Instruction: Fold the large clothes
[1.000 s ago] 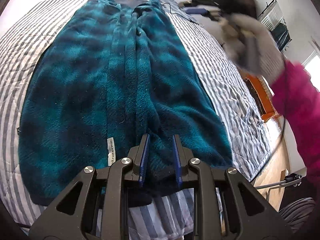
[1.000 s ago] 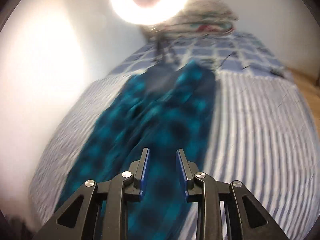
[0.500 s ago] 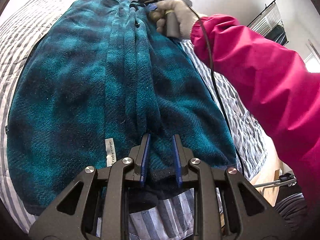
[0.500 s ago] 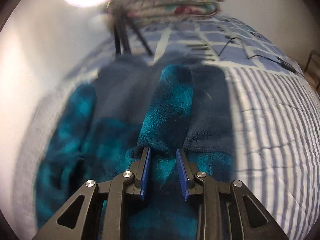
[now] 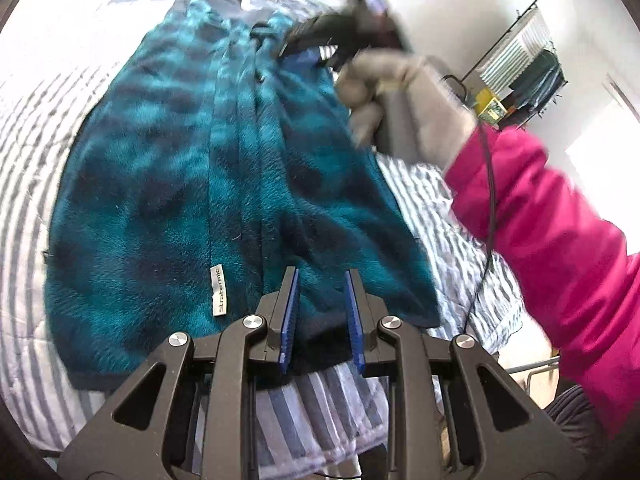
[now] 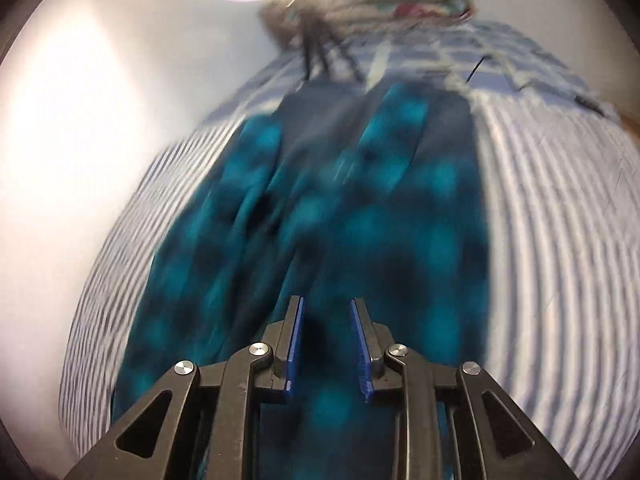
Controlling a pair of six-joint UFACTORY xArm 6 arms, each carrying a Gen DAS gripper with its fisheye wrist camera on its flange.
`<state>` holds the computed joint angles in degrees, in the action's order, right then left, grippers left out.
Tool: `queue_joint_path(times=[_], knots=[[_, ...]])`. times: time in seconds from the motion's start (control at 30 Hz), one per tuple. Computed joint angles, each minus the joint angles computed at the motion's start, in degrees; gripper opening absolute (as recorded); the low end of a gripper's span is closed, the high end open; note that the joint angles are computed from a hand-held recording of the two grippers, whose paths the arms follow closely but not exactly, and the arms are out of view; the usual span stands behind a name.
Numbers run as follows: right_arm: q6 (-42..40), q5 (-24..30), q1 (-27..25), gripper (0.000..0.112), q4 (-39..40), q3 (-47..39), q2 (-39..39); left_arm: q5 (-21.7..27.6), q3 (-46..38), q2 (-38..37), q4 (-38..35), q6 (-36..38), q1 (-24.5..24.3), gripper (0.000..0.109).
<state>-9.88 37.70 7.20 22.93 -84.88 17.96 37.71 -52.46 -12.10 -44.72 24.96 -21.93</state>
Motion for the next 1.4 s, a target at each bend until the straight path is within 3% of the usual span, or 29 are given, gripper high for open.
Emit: queue_joint_path(times=[0.1, 0.2, 0.3, 0.5, 0.67, 0.83, 1.03, 1.13, 1.4], knots=[[3.58, -4.41, 1.33, 0.023, -4.17, 4.47, -1.33, -0.43, 0.92, -2.38, 1.12, 0.18, -0.07, 0.021], [4.44, -2.21, 0.5, 0.023, 0.24, 5.78, -4.47, -0.29, 2.16, -5.5, 1.47, 0.84, 0.71, 0.025], [1.37, -3.2, 0.21, 0.025, 3.44, 13.46, -13.64, 1.09, 3.33, -8.69, -0.4, 2.22, 3.08, 0.046], [-4.05, -5.72, -1.53, 0.042, 5.97, 31.51, -36.7, 7.95, 1.01, -10.46, -2.69, 3.46, 10.07, 0.046], [-1.72, 3.84, -5.08, 0.062, 6.6, 39.8, -51.26, 17.07, -4.08, -7.09, -0.83, 4.94, 17.15, 0.049], [1.84, 10.91, -7.48, 0.064, 7.27, 48.72, -60.93, 22.32, -6.5, -1.41, -1.82, 1.4, 24.16, 0.051], [2.55, 13.52, -8.43, 0.073, 12.33, 53.96, -61.77, 26.57, -6.62, 5.39, -5.71, -1.3, 28.32, 0.051], [1.23, 12.25, -7.31, 0.081, 13.07, 55.44, -61.62, 27.39, -6.63, 7.66, -9.34, -1.39, 28.93, 0.051], [-6.35, 16.94, -10.35, 0.082, 25.86, 57.81, -58.7, 32.01, -6.8, 11.67, -13.16, 0.86, 28.44, 0.051]])
